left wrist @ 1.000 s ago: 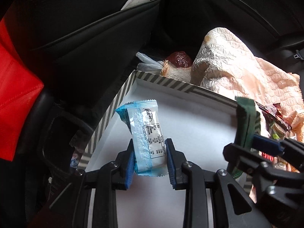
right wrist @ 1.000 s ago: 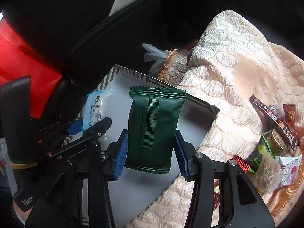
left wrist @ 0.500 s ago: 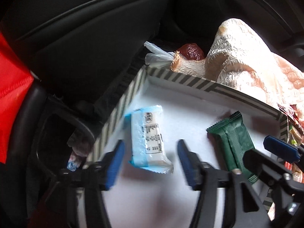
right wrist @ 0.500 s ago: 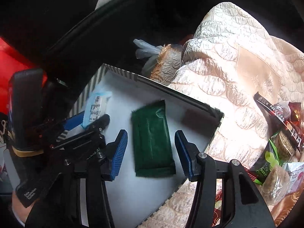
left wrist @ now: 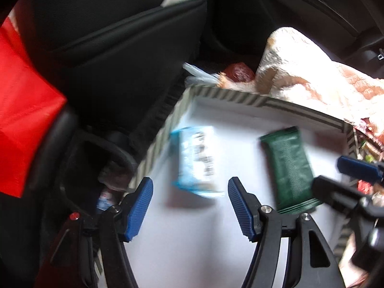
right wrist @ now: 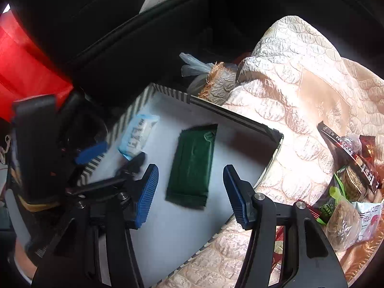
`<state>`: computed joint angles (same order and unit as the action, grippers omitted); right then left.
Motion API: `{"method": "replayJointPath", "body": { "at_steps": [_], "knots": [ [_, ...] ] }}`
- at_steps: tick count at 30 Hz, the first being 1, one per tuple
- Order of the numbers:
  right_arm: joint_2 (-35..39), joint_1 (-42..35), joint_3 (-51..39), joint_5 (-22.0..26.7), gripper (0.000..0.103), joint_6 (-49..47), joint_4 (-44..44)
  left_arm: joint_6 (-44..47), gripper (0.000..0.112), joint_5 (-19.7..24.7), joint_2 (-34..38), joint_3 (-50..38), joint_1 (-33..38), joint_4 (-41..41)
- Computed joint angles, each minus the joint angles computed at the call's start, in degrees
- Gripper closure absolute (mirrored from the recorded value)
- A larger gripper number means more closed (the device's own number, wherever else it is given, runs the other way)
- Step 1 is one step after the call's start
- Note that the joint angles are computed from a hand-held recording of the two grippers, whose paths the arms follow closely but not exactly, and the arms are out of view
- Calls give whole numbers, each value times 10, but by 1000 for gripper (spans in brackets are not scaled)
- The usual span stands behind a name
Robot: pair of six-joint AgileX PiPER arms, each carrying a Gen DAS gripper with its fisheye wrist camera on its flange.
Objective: Organize snacks
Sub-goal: 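Carry both packets over the striped tray and open both tools to drop them, then withdraw both tools from the tray back over the blanket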
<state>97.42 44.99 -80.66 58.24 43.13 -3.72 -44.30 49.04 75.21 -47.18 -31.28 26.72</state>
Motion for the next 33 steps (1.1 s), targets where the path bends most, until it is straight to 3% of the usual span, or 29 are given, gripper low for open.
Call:
{"method": "replayJointPath", "body": {
  "at_steps": [1,3,6,9,17,24,27,33],
  "knots": [
    [-7,1,9,2,47,0,-2,5,45,-3,-10,12,10,8],
    [-20,1,32,-10,47,3,-2,66,44,-52,-44,42,54,-30],
    [-37,-5,56,-40,47,-12,18,55,44,-49,-49,50,79,0],
    [-30,-2,51,-28,47,-15,16,93,44,-87,-53,62,125,-6],
    [-46,-3,80,-59,47,-43,18,270,44,-130,-32,66,230,-149],
    [-68,4,98,-72,47,-59,17,526,44,-115,-8,54,337,-367],
    [-72,4,106,-79,47,-64,13,548,41,-120,-8,55,338,-367],
    [-71,12,111,-82,47,-53,-4,501,38,-109,-30,48,328,-317]
  ]
}}
